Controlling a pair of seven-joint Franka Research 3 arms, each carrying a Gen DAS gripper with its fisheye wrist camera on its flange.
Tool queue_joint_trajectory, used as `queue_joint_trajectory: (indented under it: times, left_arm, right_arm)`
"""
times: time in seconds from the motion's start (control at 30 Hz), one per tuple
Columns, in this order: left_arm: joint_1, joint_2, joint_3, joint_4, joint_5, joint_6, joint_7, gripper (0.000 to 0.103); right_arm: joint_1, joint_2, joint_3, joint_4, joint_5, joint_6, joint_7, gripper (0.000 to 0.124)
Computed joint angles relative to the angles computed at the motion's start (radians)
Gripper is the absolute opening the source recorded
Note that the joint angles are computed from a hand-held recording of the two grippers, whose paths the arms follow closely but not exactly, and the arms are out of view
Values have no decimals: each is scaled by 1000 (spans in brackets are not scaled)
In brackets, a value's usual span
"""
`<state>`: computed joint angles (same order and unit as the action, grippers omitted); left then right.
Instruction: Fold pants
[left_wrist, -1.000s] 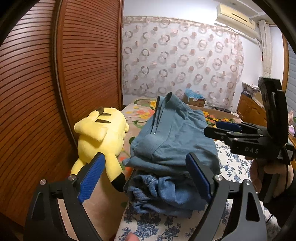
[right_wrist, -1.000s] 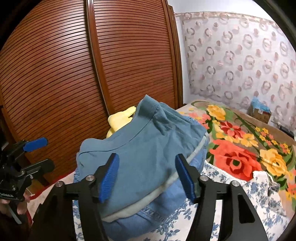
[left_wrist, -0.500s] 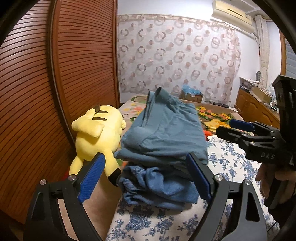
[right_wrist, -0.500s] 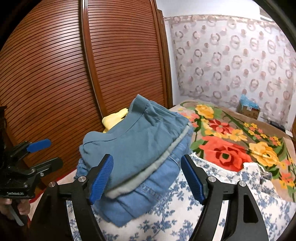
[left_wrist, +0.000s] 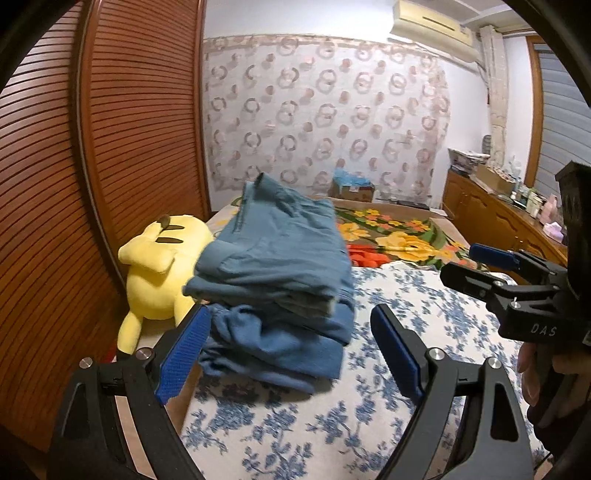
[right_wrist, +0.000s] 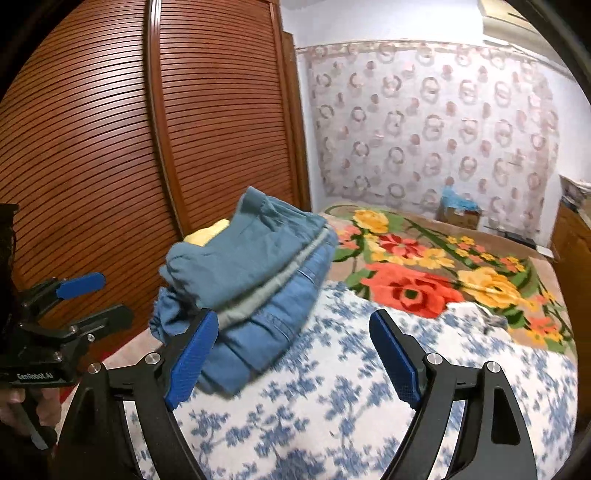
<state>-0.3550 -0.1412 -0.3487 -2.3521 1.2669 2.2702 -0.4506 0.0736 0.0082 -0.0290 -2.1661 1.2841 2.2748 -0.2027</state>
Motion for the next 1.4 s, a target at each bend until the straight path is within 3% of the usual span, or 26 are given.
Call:
queue_joint_trajectory:
  times: [0.43, 0.8, 1.23, 1.4]
  left_arm:
    - [-65, 98, -14, 86, 58, 39, -7, 89]
    - [-146, 185, -13, 187, 91, 28, 6, 89]
    - [-231, 224, -9, 282, 107, -51, 37, 89]
    - [-254, 208, -21, 293, 113, -116, 52, 89]
  right_arm:
    - [-31, -242, -88, -228, -8, 66, 19, 85]
    - [-48, -460, -154, -401, -47, 154, 70, 85]
    - [-17, -634, -206, -495, -90, 217, 149, 85]
    - [5, -690, -217, -524, -73, 242, 142, 85]
